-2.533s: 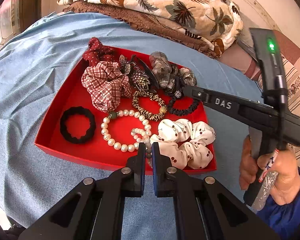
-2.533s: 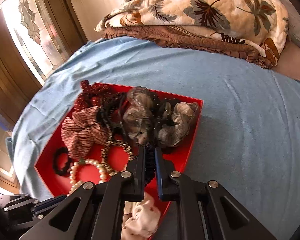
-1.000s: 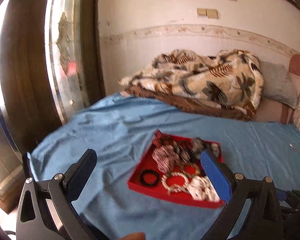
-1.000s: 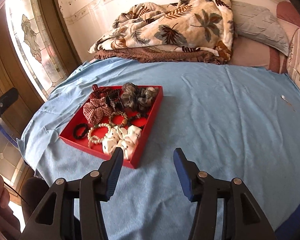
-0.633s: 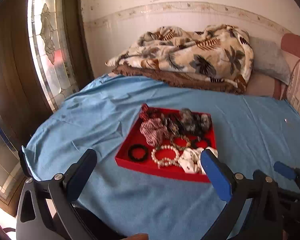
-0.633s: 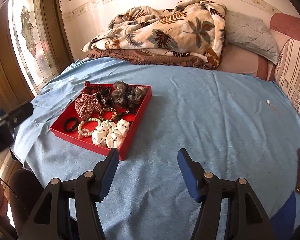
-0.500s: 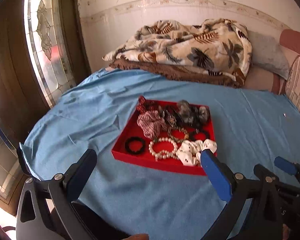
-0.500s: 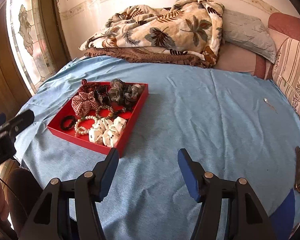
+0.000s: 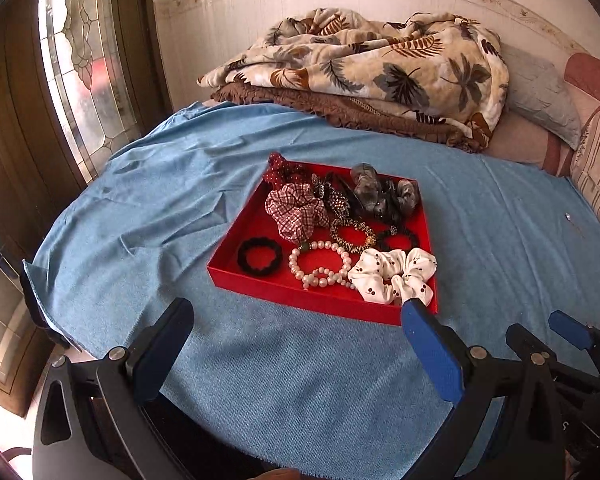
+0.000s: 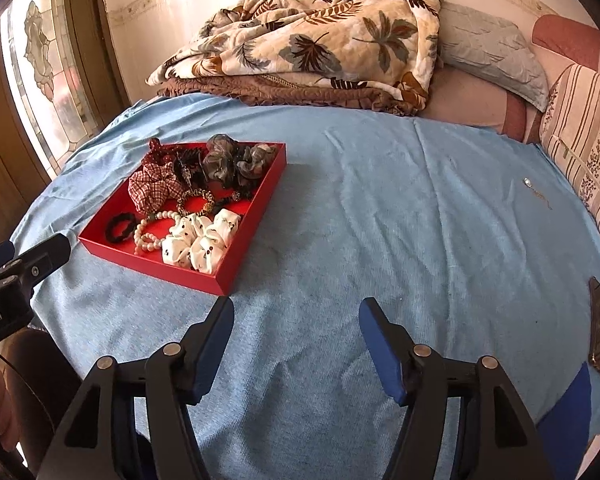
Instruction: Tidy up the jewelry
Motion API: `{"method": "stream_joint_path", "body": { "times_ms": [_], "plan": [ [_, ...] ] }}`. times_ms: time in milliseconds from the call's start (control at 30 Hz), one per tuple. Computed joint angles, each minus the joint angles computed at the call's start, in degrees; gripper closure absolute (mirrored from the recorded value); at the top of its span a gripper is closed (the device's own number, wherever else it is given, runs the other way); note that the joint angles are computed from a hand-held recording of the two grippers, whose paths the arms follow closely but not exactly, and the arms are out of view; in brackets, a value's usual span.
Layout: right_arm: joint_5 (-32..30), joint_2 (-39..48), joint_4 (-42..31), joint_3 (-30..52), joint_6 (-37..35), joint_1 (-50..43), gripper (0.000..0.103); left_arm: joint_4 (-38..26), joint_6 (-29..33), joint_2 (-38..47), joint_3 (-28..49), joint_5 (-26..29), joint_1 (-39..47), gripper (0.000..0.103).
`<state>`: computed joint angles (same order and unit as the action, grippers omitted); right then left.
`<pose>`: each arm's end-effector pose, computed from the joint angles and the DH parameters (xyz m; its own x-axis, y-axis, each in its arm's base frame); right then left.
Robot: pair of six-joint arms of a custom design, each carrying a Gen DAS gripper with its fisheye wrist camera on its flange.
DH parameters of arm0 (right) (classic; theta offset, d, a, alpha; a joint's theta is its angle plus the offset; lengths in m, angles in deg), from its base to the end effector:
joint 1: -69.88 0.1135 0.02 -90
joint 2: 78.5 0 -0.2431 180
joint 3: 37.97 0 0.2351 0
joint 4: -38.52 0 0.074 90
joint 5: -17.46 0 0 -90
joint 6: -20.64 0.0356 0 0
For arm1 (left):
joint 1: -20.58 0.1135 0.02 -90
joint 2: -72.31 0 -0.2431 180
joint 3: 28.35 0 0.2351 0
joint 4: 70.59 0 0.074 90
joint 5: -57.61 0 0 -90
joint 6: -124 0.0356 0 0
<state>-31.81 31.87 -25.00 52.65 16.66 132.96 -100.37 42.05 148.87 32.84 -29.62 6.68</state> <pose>0.1736 0.2906 0.1617 -0.6707 0.3488 -0.6546 0.4040 0.9119 0.0719 0.2592 -0.0659 0.2100 -0.6432 0.3033 -0.7031 0.3667 0.9281 0.0648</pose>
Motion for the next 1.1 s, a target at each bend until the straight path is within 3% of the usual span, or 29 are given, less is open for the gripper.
{"method": "stream_joint_path", "body": {
  "times_ms": [1100],
  "plan": [
    [-1.4,1.3,1.0,-0.3,-0.7,-1.0,0.030,-0.1,0.5,5.4,1.5,-1.2,-0.1,0.000]
  ]
}}
